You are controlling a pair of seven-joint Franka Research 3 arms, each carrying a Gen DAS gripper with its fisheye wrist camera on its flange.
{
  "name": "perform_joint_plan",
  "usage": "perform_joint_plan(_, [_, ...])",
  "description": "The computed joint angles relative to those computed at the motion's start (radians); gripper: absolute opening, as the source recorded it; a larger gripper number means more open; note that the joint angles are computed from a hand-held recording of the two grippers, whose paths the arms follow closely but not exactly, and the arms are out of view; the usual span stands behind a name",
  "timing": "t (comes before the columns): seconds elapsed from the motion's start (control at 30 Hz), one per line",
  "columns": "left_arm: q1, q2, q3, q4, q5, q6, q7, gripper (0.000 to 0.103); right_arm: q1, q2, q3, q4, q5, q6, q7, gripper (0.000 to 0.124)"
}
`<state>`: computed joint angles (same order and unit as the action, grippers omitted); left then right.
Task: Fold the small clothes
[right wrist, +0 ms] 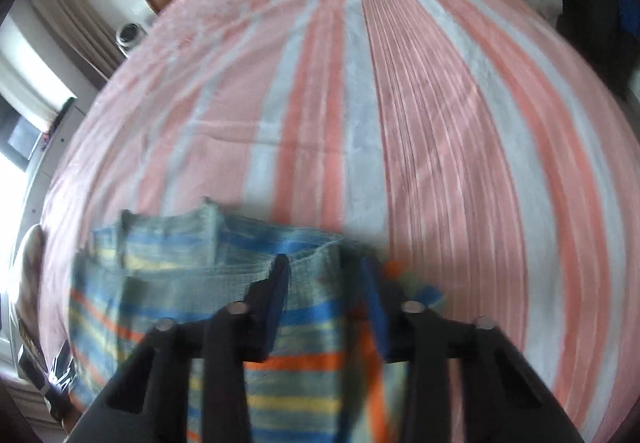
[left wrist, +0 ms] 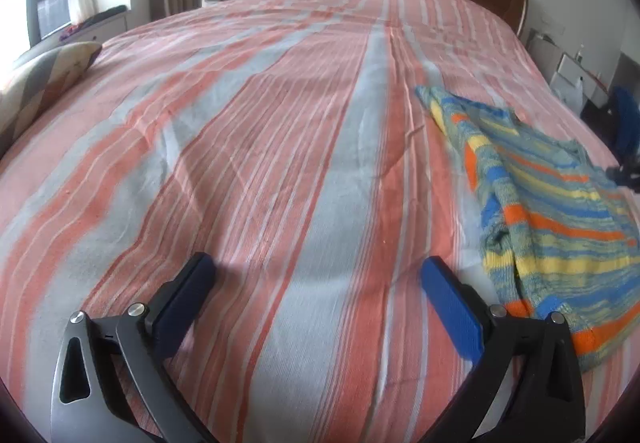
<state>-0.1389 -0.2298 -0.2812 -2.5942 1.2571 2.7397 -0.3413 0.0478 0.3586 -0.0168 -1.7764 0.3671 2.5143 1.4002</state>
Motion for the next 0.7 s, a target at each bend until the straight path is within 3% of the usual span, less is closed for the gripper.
perform_joint_plan(0.07, [-0.001, 0.008, -0.005, 0.008, 0.011, -0.009, -0.013, 0.102, -0.006, 0.001, 0.006, 0.001, 0.005, 0.0, -0.032, 0.004])
perform_joint_plan(0.13, [-0.003, 0.011, -0.005, 0.009, 0.024, -0.011, -0.029, 0.102, 0.01, -0.05, 0.003, -0.069, -0.016, 0.132, -0.073, 0.004])
perform_joint_plan(0.2, [-0.008, 0.017, -0.005, 0.013, 0.022, -0.021, -0.026, 0.102, 0.047, -0.061, -0.048, -0.093, -0.104, 0.208, 0.009, 0.004])
perform_joint_plan(0.27, [-0.013, 0.016, -0.002, 0.013, 0.017, -0.026, -0.022, 0.102, 0.068, -0.036, -0.085, -0.07, -0.187, 0.169, 0.097, 0.004])
perform_joint_plan(0.33, [-0.016, 0.016, -0.001, 0.013, 0.015, -0.028, -0.019, 0.102, 0.061, -0.015, -0.079, -0.051, -0.214, 0.123, 0.116, 0.005])
perform_joint_plan(0.4, [-0.017, 0.016, 0.0, 0.013, 0.016, -0.028, -0.02, 0.102, 0.108, -0.023, -0.116, -0.064, -0.323, 0.138, 0.207, 0.027])
perform_joint_plan(0.5, [-0.017, 0.016, 0.002, 0.013, 0.016, -0.027, -0.021, 0.102, 0.176, -0.068, -0.138, -0.083, -0.501, 0.197, 0.293, 0.035])
perform_joint_plan(0.57, [-0.018, 0.016, 0.001, 0.013, 0.014, -0.029, -0.019, 0.102, 0.142, -0.074, -0.036, -0.037, -0.404, 0.149, 0.168, 0.043])
perform_joint_plan(0.6, [-0.018, 0.016, 0.002, 0.013, 0.016, -0.027, -0.02, 0.102, 0.118, -0.058, 0.041, 0.019, -0.277, 0.074, 0.05, 0.043])
perform_joint_plan(0.7, [-0.018, 0.016, 0.002, 0.013, 0.016, -0.028, -0.02, 0.102, 0.135, 0.027, 0.151, 0.18, -0.075, -0.126, -0.084, 0.043])
